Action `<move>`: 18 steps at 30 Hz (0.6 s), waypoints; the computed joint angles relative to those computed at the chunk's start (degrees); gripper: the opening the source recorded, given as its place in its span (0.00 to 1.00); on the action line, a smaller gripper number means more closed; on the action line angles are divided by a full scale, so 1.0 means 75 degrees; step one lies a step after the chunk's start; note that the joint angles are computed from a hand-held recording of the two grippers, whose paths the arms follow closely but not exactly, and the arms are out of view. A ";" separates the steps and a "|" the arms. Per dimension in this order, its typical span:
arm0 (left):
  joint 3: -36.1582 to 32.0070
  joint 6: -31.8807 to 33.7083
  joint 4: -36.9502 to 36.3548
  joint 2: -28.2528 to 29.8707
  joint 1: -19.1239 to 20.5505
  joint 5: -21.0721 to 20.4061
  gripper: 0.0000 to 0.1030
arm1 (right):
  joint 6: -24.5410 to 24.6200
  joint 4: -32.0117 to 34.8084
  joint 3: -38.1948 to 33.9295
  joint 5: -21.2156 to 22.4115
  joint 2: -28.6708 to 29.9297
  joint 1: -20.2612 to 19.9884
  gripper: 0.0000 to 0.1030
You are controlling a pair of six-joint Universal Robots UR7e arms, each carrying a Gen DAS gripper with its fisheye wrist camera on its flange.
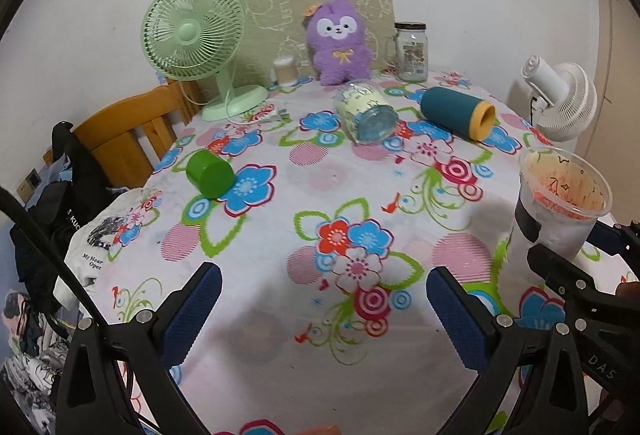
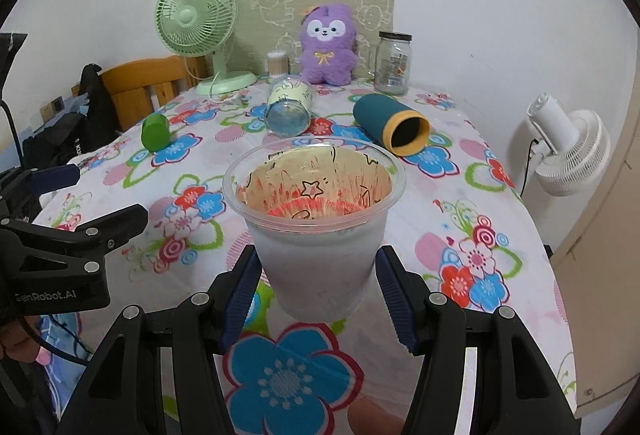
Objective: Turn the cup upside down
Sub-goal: 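Lift the white cup off the table with the right gripper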
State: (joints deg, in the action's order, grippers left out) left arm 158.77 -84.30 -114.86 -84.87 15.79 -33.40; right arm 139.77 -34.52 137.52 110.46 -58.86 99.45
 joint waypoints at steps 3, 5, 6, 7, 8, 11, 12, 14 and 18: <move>0.0008 0.0018 -0.0160 0.0184 -0.0027 -0.0053 1.00 | -0.0083 -0.0063 0.0035 -0.0028 0.0048 -0.0088 0.61; 0.0001 0.0040 -0.0209 0.0223 -0.0005 -0.0061 1.00 | -0.0129 -0.0113 0.0035 -0.0028 0.0115 -0.0130 0.61; 0.0005 0.0047 -0.0230 0.0231 0.0004 -0.0071 1.00 | -0.0150 -0.0131 0.0038 -0.0051 0.0142 -0.0162 0.61; 0.0005 0.0064 -0.0242 0.0231 0.0024 -0.0069 1.00 | -0.0167 -0.0141 0.0041 -0.0087 0.0168 -0.0195 0.61; 0.0010 0.0060 -0.0250 0.0237 0.0024 -0.0078 1.00 | -0.0176 -0.0141 0.0049 -0.0102 0.0193 -0.0215 0.62; 0.0009 0.0083 -0.0271 0.0256 0.0044 -0.0080 1.00 | -0.0147 -0.0009 0.0007 -0.0116 0.0253 -0.0235 0.73; 0.0006 0.0083 -0.0270 0.0258 0.0043 -0.0084 1.00 | -0.0146 0.0020 0.0006 -0.0138 0.0250 -0.0229 0.75; 0.0023 0.0099 -0.0293 0.0224 0.0023 -0.0109 1.00 | -0.0161 0.0007 0.0030 -0.0144 0.0215 -0.0193 0.84; 0.0042 0.0102 -0.0286 0.0090 -0.0039 -0.0141 1.00 | -0.0184 0.0078 0.0101 -0.0208 0.0029 -0.0124 0.87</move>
